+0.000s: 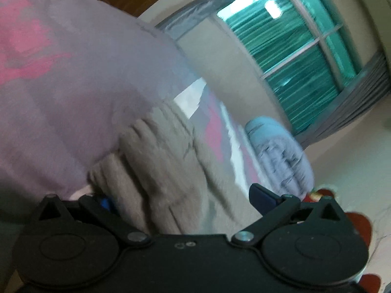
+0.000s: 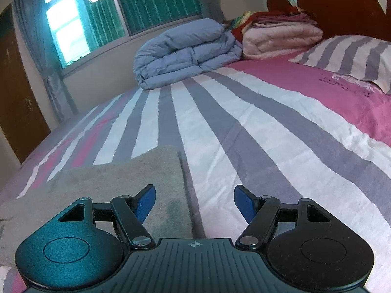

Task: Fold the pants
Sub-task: 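Grasp the sweatpants edge with the left tool and lift it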

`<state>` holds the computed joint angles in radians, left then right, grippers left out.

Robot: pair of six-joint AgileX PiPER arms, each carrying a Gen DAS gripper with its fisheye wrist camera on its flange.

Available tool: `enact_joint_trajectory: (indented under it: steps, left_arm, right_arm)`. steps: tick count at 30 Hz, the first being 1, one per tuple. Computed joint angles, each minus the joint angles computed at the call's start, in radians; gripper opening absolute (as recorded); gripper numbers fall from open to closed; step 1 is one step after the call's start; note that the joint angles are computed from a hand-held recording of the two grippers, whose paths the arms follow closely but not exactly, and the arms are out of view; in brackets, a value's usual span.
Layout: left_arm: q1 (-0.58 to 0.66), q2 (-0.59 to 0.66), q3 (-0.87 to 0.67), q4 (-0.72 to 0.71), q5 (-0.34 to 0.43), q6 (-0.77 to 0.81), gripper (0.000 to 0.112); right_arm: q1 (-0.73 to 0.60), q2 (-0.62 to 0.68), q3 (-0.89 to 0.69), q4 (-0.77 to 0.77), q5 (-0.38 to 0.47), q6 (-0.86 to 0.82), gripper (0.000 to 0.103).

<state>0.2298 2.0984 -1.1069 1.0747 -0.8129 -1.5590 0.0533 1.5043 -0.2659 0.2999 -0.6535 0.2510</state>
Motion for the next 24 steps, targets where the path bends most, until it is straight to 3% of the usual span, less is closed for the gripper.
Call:
enact_joint_trajectory:
  steps: [2, 3, 4, 7, 11, 13, 16, 18, 21, 24]
  left_arm:
    - [0.012, 0.021, 0.026, -0.07, -0.08, 0.055, 0.094]
    - [0.013, 0.015, 0.059, -0.115, -0.09, 0.082, 0.067]
    - [0.026, 0.005, 0.098, -0.144, -0.087, 0.074, 0.026]
    - [0.05, 0.0, 0.229, -0.264, -0.216, 0.204, 0.025]
    - [0.001, -0.051, 0.225, -0.315, -0.101, 0.208, 0.024]
    - [-0.018, -0.073, 0.261, -0.372, -0.106, 0.273, 0.025]
    - [-0.035, -0.1, 0.268, -0.381, -0.037, 0.248, 0.024]
    - [-0.061, -0.152, 0.301, -0.435, -0.037, 0.334, 0.025]
    - [-0.082, -0.16, 0.266, -0.424, 0.095, 0.282, 0.025]
    - [-0.123, -0.222, 0.302, -0.523, 0.069, 0.373, 0.025]
  right_arm:
    - [-0.018, 0.002, -0.004, -0.018, 0.009, 0.027, 0.071]
    - [-0.025, 0.002, -0.003, -0.02, 0.008, 0.036, 0.071]
    - [-0.037, 0.004, -0.001, -0.031, 0.005, 0.05, 0.071]
    - [-0.075, 0.0, 0.005, -0.071, 0.008, 0.111, 0.071]
    - [-0.154, -0.002, 0.013, -0.193, 0.012, 0.235, 0.071]
    - [-0.175, -0.007, 0.013, -0.22, 0.021, 0.258, 0.071]
    - [-0.221, -0.026, 0.032, -0.306, 0.007, 0.324, 0.071]
    - [-0.25, -0.036, 0.042, -0.353, 0.002, 0.369, 0.071]
    - [-0.306, -0.043, 0.049, -0.45, -0.001, 0.456, 0.071]
    - [-0.346, -0.049, 0.051, -0.516, -0.006, 0.516, 0.071]
